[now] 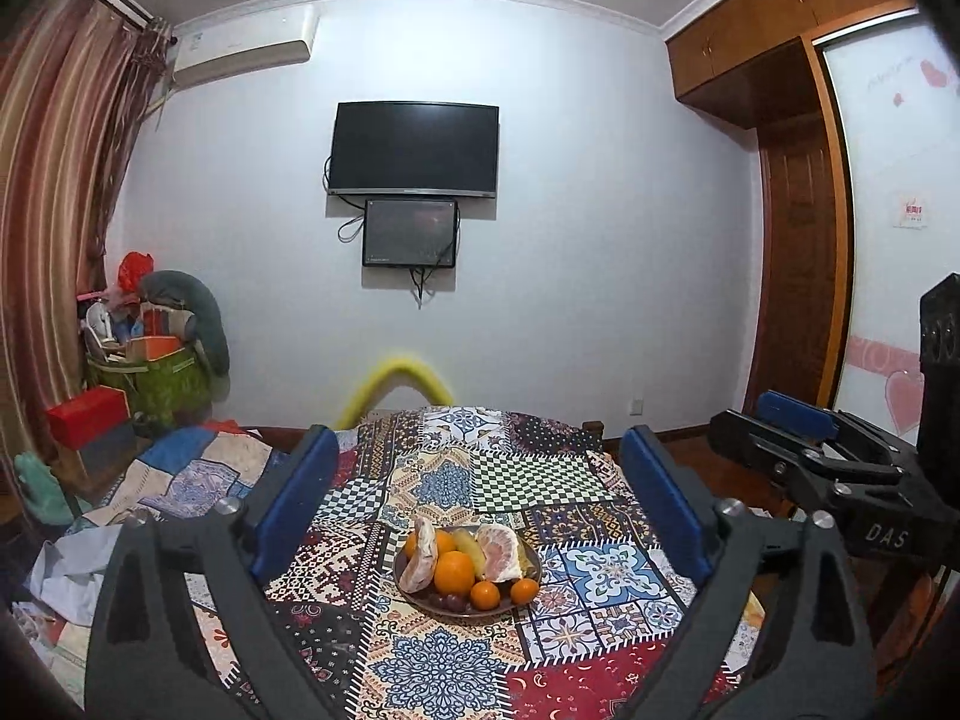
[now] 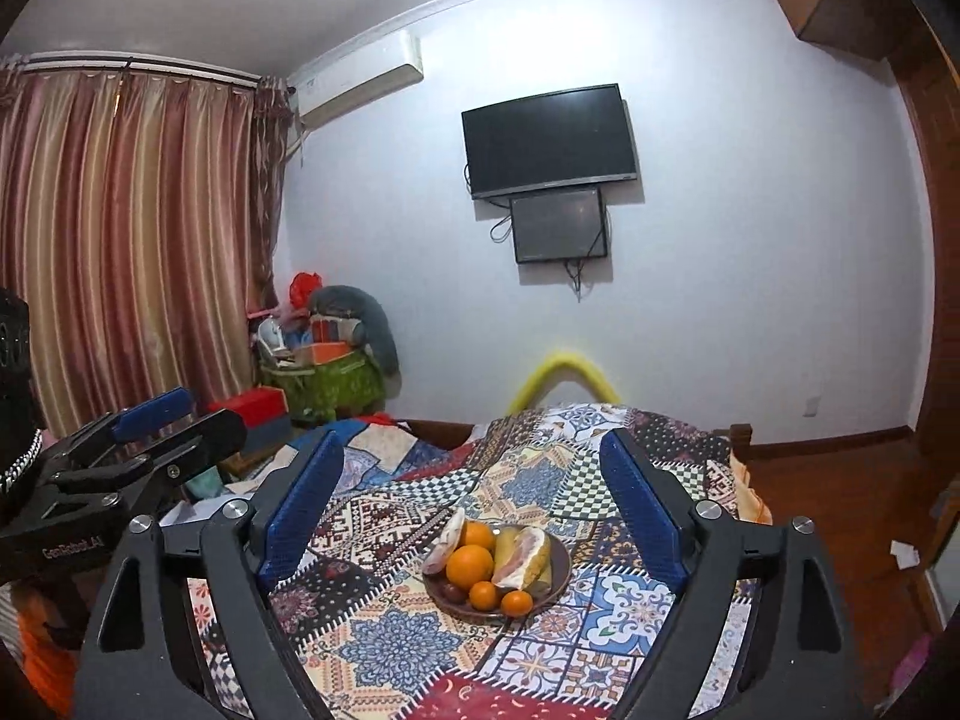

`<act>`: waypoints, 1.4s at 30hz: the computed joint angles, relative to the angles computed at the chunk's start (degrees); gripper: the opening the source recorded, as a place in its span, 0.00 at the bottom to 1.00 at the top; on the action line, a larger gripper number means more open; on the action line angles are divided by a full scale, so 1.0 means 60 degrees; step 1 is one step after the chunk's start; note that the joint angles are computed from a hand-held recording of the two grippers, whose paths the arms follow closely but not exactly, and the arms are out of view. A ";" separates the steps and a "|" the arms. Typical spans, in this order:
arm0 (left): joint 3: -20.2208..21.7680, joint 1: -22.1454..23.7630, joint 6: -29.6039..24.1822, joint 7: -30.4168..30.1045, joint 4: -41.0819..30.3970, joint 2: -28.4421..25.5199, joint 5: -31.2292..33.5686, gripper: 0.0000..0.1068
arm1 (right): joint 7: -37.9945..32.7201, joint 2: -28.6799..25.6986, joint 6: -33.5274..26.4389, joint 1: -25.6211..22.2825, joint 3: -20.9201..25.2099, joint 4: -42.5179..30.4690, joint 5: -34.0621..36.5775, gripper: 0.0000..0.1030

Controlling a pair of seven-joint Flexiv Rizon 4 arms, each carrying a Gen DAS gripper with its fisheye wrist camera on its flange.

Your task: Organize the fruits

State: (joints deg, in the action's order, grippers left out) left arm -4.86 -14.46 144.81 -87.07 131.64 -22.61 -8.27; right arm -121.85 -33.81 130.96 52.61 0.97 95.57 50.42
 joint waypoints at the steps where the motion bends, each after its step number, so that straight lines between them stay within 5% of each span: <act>1: 0.0004 -0.0004 0.0021 -0.0008 0.0028 0.0015 0.0000 0.91 | 0.0015 0.0035 0.0073 0.0012 0.0042 0.0083 0.0011 0.84; 5: 0.0008 -0.0080 0.0125 0.0006 0.0093 -0.0006 -0.0111 0.94 | -0.0081 -0.0024 0.0451 0.0087 0.0108 0.0116 0.0237 1.00; 42: -0.0020 0.0012 0.0051 -0.0154 0.0091 0.0039 0.0111 0.96 | -0.0631 0.0011 0.0880 -0.0302 0.0792 -0.0025 0.0490 1.00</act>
